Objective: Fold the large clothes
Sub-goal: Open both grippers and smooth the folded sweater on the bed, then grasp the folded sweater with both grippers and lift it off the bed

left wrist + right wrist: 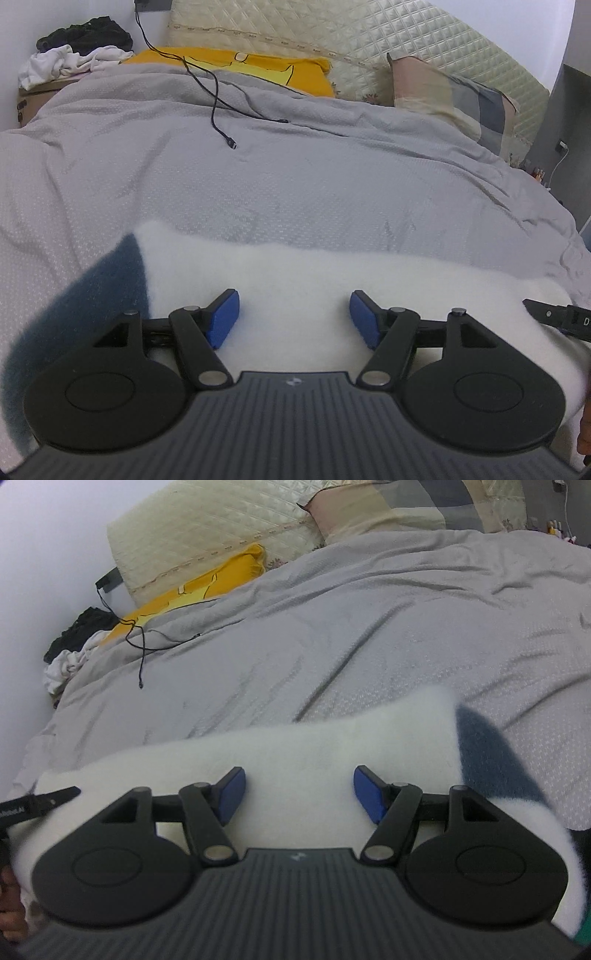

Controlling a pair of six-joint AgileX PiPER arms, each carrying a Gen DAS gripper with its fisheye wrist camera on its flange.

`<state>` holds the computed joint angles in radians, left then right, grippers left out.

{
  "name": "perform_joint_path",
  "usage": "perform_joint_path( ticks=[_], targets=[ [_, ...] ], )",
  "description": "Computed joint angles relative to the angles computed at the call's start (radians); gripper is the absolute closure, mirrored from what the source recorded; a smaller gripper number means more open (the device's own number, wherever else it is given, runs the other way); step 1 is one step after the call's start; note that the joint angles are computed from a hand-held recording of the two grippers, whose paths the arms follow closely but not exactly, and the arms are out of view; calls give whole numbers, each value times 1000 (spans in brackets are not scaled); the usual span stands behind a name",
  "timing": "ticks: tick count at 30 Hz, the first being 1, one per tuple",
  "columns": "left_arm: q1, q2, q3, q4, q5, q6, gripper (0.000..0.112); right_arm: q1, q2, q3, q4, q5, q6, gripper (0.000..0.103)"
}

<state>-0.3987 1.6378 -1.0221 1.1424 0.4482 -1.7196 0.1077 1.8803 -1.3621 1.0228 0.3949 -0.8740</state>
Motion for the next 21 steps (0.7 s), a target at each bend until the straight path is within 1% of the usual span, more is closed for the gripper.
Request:
perform_joint_path(
  ticks=[3, 7, 11, 15, 17, 19, 21],
  targets=[
    [-20, -24, 26, 39, 11, -55, 41, 15, 4, -7, -19, -16, 28, 36],
    [-47, -60, 44, 36, 36, -73, 40, 24, -22, 19, -20, -38, 42, 36],
    [-82, -105, 68, 47, 73, -115, 40, 24, -54, 43, -28, -36, 68, 36],
    [-142, -167, 97, 43, 130, -151, 37, 22, -103, 86, -2, -29, 68, 36],
    [-189, -207, 121, 57, 163, -187, 35, 21, -135, 116, 31, -22, 39, 36],
    [-245, -240, 137, 63, 211, -208, 35, 25, -176, 156, 59, -24, 4, 36],
    [-306, -259, 142, 54, 276, -217, 35, 32, -213, 192, 75, -31, -21, 35]
  ],
)
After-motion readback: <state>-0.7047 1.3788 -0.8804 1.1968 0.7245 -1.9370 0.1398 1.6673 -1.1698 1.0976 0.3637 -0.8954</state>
